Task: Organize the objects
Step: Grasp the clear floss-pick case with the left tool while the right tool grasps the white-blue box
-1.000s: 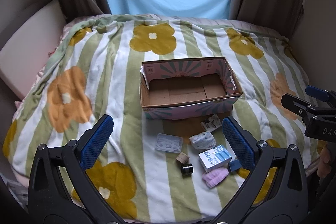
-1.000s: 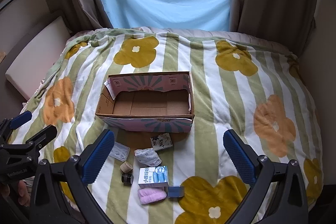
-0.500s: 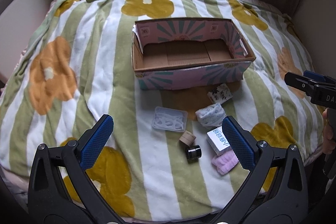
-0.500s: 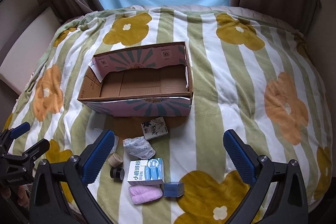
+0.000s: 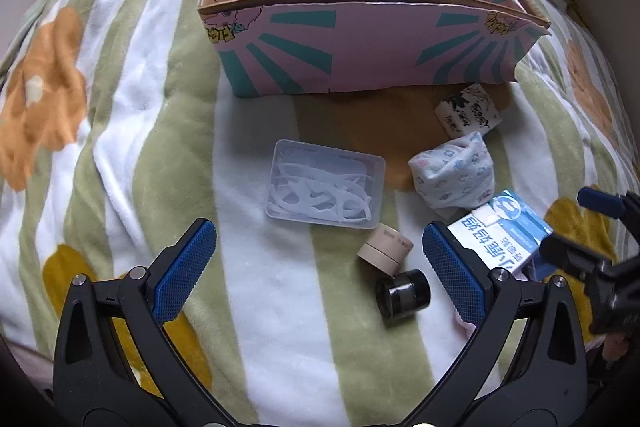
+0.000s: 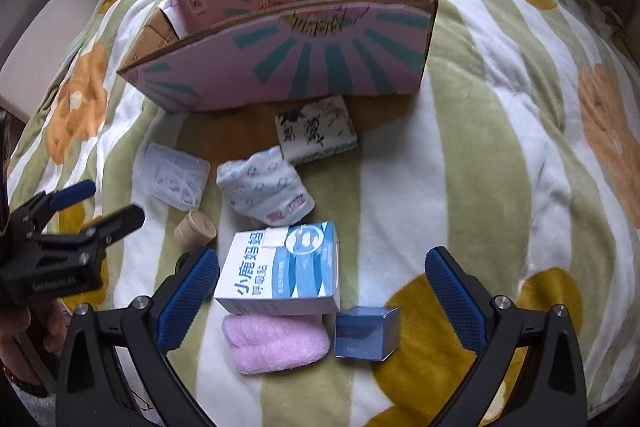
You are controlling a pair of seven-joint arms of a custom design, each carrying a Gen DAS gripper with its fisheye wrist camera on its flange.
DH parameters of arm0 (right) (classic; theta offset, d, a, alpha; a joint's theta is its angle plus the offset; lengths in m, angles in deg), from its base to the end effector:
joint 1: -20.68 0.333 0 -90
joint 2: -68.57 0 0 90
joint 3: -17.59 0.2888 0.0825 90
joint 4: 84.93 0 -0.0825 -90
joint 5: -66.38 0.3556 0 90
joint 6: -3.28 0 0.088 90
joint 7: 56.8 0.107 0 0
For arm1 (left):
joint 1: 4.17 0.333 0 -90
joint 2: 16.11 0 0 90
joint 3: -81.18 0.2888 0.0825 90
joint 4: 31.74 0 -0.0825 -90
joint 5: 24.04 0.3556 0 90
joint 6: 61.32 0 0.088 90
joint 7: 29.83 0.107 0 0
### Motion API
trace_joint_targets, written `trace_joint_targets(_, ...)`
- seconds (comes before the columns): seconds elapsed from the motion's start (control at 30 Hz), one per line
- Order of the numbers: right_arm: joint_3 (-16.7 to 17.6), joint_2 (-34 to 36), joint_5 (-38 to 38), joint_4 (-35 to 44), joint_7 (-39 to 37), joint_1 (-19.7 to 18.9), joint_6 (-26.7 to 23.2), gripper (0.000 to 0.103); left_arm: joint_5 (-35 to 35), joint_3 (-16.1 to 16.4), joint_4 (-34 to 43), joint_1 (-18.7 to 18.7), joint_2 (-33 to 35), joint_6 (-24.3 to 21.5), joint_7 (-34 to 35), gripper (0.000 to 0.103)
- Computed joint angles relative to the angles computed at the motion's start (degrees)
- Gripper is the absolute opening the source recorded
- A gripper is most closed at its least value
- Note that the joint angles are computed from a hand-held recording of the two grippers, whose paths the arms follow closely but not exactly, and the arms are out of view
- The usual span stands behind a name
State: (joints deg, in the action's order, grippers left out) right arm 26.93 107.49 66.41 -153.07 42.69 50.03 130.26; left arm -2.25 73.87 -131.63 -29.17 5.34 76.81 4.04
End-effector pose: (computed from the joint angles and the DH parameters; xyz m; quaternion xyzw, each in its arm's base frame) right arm 0.5894 0.4281 0.4141 -0.8341 0.5203 -0.0189 0.1821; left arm 0.5499 -0.3358 0.3821 -0.7551 0.6269 -0.1452 0.1255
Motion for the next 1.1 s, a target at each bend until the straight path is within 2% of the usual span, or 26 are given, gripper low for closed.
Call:
trace_joint_targets(0.17,1.03,-1.6,0.5,-6.43,-1.43,-0.01,4.68,0.103,0.0,0.86,1.51,0.14,3.43,1.16,0.23,0.102)
trace_joint_targets(0.3,1.02,-0.8,-0.65,-6.96,-1.86,0.76,6.61,0.103,0.37,1.73,3.77,-0.36,6.19,1.31,1.44,0.102)
trace_joint_targets(0.5,0.74,-0.75,-2.04,-7.16,-1.14,1.77,7.42,0.103,-0.69,2.36,7.5,-0.99,9.41,1.11,4.04,0.102)
trace_joint_targets(0.73,-0.31,0.21,-4.99,-5.4,0.26,3.87,6.07,0.103,-2.03,3.12,11.07,-1.36,12.06,0.39,5.65,0.102)
trace_joint_targets(0.83,-1.33,2.51,-6.76,-1.91,1.88,5.01,4.16,0.102,-2.59,3.28,12.98,-1.41,13.36,-0.41,6.72,0.096)
trace_joint_targets(0.97,-2.33,5.46,-8.2,2.97,3.42,6.1,0.87,0.087,-2.38,3.91,16.36,-2.02,15.34,-3.38,7.88,0.08)
trace_joint_targets(1.1,-2.13,5.91,-7.81,3.85,3.83,5.83,0.52,0.086,-3.38,3.65,16.54,-1.28,15.37,-2.52,9.0,0.08)
